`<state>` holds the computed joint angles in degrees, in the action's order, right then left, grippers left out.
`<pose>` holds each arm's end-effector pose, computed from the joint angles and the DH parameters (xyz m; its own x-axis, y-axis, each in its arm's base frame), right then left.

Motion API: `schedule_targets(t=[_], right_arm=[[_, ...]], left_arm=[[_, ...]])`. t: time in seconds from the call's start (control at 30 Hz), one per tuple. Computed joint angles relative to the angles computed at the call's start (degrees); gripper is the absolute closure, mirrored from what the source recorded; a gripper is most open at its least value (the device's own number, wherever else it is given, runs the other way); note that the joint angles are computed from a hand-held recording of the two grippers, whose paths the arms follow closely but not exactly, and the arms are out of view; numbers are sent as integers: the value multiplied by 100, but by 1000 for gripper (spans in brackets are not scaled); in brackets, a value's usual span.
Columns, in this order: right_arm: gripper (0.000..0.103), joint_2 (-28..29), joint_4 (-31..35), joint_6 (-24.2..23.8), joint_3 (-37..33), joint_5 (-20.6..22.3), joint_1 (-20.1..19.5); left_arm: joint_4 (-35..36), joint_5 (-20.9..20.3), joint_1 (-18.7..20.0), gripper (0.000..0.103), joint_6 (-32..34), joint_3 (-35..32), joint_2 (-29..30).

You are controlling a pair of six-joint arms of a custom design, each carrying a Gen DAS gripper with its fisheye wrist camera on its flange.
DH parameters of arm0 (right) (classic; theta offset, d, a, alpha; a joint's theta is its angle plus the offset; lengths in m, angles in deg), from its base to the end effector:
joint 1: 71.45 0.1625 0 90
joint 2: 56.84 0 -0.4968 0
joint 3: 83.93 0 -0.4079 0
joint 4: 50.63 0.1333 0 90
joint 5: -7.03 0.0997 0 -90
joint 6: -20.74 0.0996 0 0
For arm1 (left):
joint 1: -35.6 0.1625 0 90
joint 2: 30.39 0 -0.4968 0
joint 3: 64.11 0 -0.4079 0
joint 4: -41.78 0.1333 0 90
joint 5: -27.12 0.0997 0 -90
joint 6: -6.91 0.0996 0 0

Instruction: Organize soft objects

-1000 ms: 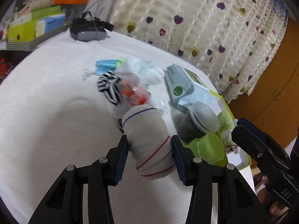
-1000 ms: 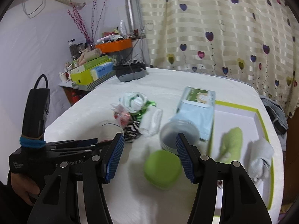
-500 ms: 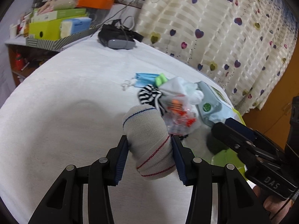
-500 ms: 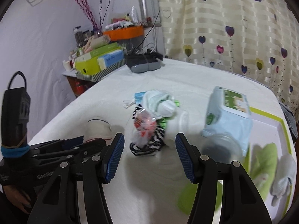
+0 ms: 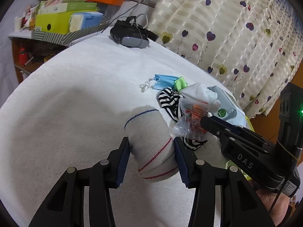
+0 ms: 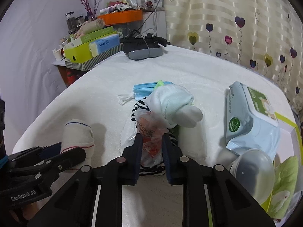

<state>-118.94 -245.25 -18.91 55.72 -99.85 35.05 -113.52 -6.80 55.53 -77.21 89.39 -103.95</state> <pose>0.2286 -0.4043 0.1638 -0.5740 -0.6565 0.4895 -0.8041 0.5648 -0.1854 -0.2030 -0.3033 0.1584 -0.9041 -0.2670 -0.3337 0.1001 0.6268 -0.7728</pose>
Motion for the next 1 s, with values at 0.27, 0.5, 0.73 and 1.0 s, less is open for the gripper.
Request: schedule_targets(t=[0.27, 0.5, 0.73, 1.0], right_arm=[[92, -358, 133, -131, 193, 360, -84], [92, -825, 193, -178, 389, 672, -139], [92, -1356, 246, -225, 580, 974, -249], [92, -2004, 337, -303, 759, 1229, -530]], left_arm=[[406, 28, -195, 58, -219, -116, 6], [879, 51, -473, 58, -386, -297, 28], [1397, 121, -768, 58, -438, -591, 142], [1332, 150, -952, 58, -87, -896, 496]])
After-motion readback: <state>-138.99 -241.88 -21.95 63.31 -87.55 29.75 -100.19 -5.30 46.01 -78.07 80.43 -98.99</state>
